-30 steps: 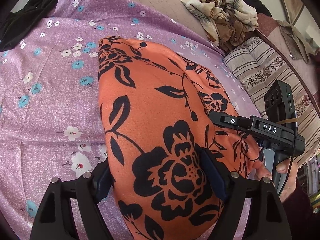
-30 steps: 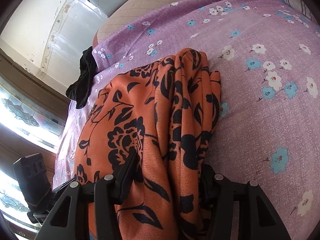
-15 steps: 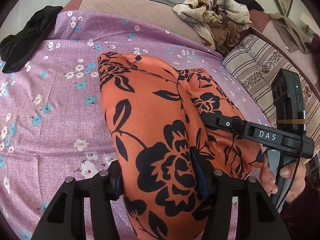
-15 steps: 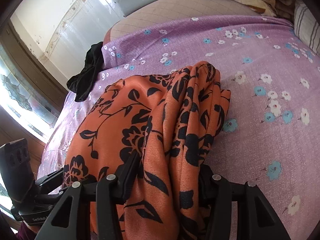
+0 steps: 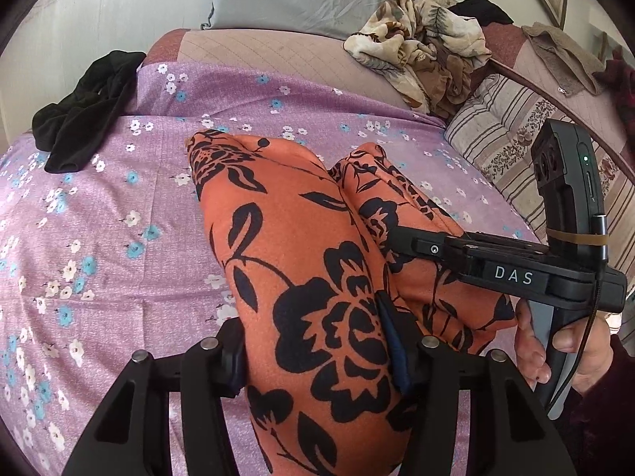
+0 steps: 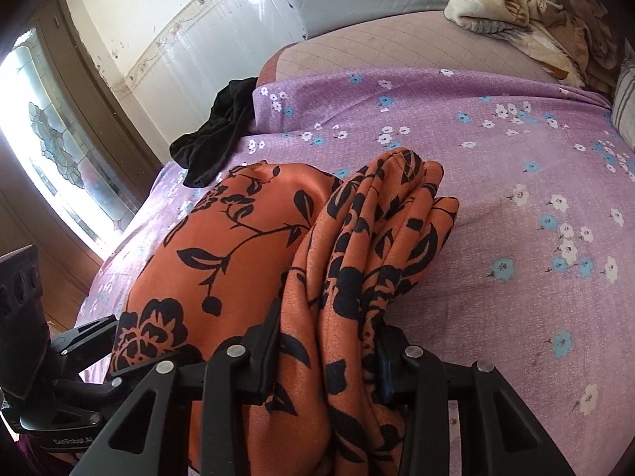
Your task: Fold small clothes
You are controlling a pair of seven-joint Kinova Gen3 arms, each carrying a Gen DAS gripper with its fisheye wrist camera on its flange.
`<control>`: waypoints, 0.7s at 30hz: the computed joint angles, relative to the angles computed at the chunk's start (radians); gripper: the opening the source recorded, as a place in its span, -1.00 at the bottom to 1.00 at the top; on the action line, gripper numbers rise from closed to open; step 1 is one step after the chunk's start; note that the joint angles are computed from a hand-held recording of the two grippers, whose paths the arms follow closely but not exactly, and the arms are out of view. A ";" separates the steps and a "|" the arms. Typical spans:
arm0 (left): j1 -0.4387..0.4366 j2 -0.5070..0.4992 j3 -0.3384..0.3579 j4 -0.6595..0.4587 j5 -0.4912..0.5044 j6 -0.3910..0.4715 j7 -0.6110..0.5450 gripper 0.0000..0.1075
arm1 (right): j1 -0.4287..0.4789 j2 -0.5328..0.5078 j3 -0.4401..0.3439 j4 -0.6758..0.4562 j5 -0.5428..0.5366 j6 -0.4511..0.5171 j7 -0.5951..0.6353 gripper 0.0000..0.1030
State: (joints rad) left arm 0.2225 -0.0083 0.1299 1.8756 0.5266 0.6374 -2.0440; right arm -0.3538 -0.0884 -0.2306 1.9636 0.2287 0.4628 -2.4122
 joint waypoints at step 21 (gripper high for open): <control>-0.016 -0.211 -0.117 0.132 -0.008 0.047 -0.018 0.05 | -0.054 -0.031 -0.202 0.036 0.381 -0.037 -0.553 -0.23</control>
State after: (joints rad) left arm 0.2065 -0.2197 0.0129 2.0072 0.5184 0.6846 -2.0619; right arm -0.4079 -0.1197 -0.4327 1.9996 0.6095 0.4257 -2.9653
